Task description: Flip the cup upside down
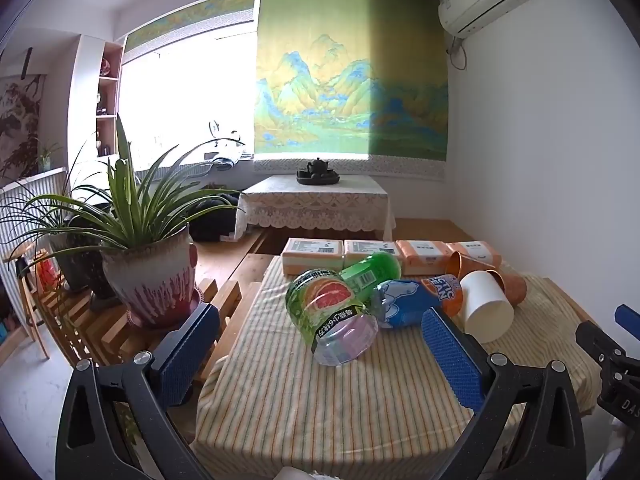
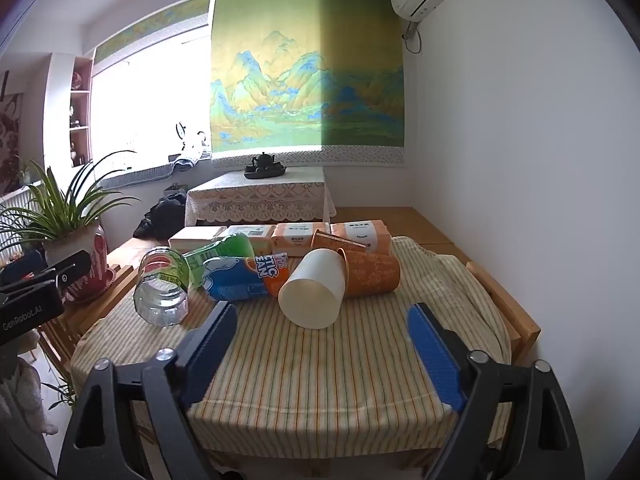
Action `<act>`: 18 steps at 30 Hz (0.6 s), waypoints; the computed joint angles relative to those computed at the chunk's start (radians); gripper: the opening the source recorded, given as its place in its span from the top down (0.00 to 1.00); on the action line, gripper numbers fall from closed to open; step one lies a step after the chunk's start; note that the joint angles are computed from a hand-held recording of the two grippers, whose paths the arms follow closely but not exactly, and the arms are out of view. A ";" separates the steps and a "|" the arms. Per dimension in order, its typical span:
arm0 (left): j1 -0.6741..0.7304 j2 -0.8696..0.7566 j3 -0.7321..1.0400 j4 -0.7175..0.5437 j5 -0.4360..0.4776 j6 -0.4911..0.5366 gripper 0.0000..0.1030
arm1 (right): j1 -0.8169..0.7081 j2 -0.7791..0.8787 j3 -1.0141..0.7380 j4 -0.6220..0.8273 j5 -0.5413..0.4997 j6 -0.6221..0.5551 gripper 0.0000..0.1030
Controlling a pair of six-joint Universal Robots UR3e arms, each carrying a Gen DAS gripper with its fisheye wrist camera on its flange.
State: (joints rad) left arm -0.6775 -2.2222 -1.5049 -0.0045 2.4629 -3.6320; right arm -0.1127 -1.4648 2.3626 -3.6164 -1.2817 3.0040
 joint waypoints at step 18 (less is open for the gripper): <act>0.001 -0.012 0.013 -0.002 -0.006 0.009 0.00 | 0.013 0.029 -0.010 -0.038 -0.023 0.010 0.09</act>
